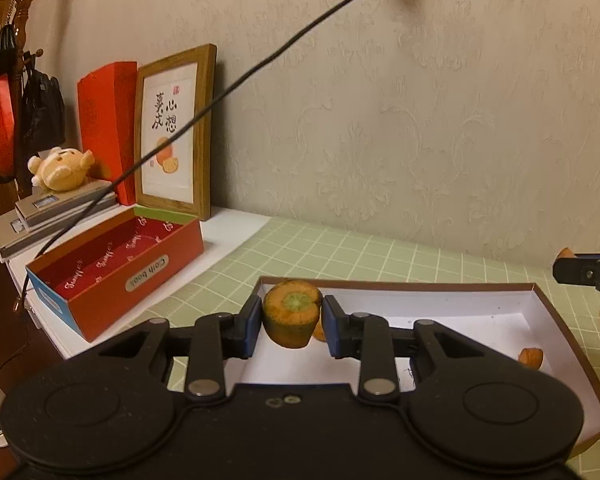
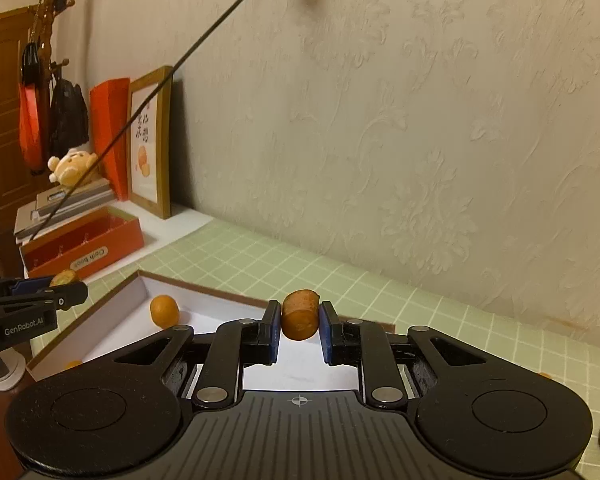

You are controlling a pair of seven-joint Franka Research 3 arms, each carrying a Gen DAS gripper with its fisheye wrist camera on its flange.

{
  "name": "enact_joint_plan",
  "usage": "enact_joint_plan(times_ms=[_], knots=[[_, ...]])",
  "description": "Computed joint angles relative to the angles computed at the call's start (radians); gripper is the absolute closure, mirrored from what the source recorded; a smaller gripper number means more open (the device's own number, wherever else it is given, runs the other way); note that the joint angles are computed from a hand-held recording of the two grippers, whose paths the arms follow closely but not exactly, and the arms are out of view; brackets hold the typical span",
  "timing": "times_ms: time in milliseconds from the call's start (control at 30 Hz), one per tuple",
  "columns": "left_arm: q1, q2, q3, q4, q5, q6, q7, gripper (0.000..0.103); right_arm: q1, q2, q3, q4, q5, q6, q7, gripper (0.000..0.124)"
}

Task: Organize fruits
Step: 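Open the left tool to drop the cylinder while the right tool drops its chunk, then move both open tools back toward the loose kumquat and chestnut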

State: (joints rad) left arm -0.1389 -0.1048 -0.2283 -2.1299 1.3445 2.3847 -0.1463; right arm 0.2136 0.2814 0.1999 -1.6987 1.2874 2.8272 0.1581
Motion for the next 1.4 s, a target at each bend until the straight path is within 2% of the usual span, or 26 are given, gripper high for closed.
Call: enact_joint_plan(times_ms=[233,300,333,367,400,433,467,500,533,567,633,833,900,1400], knots=[[0.002,0.011,0.006,0.004,-0.004,0.004,-0.007,0.08,0.001,0.022,0.006,0.011,-0.024,0.007,0.024,0.104],[0.003,0.014,0.008,0.004,-0.006,0.01,-0.009,0.075,0.0,0.027,0.007,0.015,-0.033,0.003,0.036,0.103],[0.003,0.017,0.006,0.006,0.001,-0.003,-0.016,0.066,-0.001,0.031,0.009,0.019,-0.035,-0.001,0.037,0.103],[-0.002,0.024,-0.002,0.014,0.006,-0.047,-0.019,0.027,-0.005,0.036,0.014,0.022,-0.024,-0.001,0.023,0.103],[-0.013,0.033,-0.016,0.023,0.02,-0.124,-0.03,0.01,0.011,0.048,0.005,0.028,-0.061,0.023,0.043,0.081],[-0.011,0.041,-0.036,0.028,0.045,-0.192,-0.045,0.006,0.033,0.059,-0.008,0.028,-0.111,0.068,0.085,0.021],[-0.028,0.038,-0.021,0.024,0.062,-0.204,-0.052,0.006,0.027,0.067,0.014,0.027,-0.092,0.132,0.069,0.025],[-0.026,0.026,-0.009,0.012,0.062,-0.169,-0.058,0.006,0.0,0.078,0.051,0.04,-0.022,0.159,0.008,0.021],[-0.025,0.023,-0.003,0.009,0.054,-0.154,-0.067,0.006,-0.01,0.088,0.053,0.051,-0.022,0.131,0.018,0.021],[-0.023,0.024,0.0,0.008,0.049,-0.152,-0.067,0.006,0.004,0.099,0.029,0.063,-0.084,0.1,0.098,0.021],[-0.02,0.026,0.005,0.009,0.041,-0.139,-0.052,0.006,-0.011,0.114,0.057,0.079,-0.065,0.124,0.081,0.021],[-0.022,0.019,0.0,0.004,0.049,-0.146,-0.056,0.006,-0.014,0.151,0.075,0.117,-0.113,0.123,0.123,0.021],[-0.023,0.017,-0.001,0.002,0.048,-0.146,-0.057,0.006,-0.04,0.118,0.099,0.077,-0.085,0.121,0.09,0.021],[-0.031,0.005,-0.012,0.002,0.057,-0.138,-0.042,0.006,-0.026,0.067,0.06,0.029,-0.038,0.084,0.055,0.021]])
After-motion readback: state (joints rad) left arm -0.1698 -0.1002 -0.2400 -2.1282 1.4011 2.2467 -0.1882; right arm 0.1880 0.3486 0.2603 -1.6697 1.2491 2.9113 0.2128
